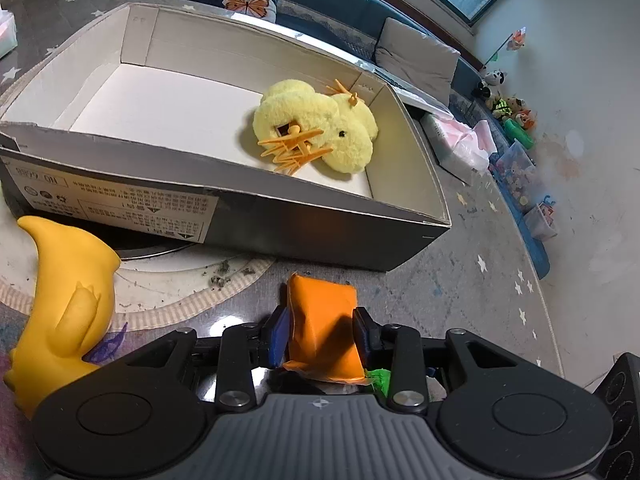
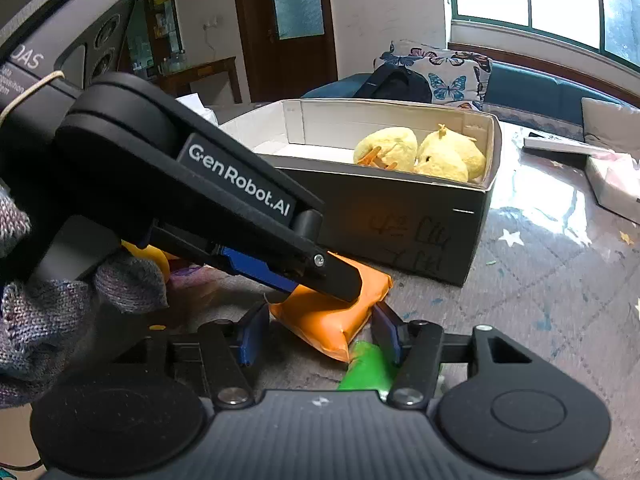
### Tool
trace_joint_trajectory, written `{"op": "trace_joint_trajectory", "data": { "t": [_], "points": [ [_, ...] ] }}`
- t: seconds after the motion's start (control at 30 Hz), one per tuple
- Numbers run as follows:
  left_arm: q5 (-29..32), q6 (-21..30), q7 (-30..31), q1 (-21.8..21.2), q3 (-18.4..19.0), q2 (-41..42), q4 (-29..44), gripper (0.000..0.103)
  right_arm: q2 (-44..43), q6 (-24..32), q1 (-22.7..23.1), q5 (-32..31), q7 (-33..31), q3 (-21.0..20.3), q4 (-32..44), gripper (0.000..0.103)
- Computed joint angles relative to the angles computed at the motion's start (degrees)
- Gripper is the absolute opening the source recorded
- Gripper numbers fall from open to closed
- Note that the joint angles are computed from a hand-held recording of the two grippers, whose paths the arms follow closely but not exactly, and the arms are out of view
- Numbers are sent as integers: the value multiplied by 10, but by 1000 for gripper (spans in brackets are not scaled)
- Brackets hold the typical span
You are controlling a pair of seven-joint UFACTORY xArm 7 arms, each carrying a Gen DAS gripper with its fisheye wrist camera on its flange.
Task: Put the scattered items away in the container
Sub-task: 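Close both tools on the orange pouch on the table, then lift the orange pouch with both tools and carry it over the box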
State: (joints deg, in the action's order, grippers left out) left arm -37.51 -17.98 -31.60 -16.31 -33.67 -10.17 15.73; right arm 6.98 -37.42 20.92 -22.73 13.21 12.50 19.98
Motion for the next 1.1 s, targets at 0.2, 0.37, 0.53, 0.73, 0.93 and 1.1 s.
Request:
{"op": "trace_joint_trajectory", "data": {
  "t": [0.2,0.37,0.53,0.73,0.93,1.1],
  "points": [
    [-19,12,4,26,-40,-19,-4,33,-3,-12,-5,-11,9,-1,-8,56],
    [-13,33,-25,60,-86,-65,-15,33,-16,-25,-4,-12,8,-3,-17,56],
    [4,68,-61,74,-114,-142,-29,33,-42,-41,-2,-15,1,-8,-31,56],
    [53,103,-83,109,-128,-210,-18,33,-70,-65,5,8,-22,-12,-36,56],
    [119,63,-87,152,-107,-172,12,33,-64,-61,4,25,-38,-19,2,56],
    [178,28,-90,176,-81,-109,41,33,-35,-39,-1,41,-54,-20,47,56]
  ]
}}
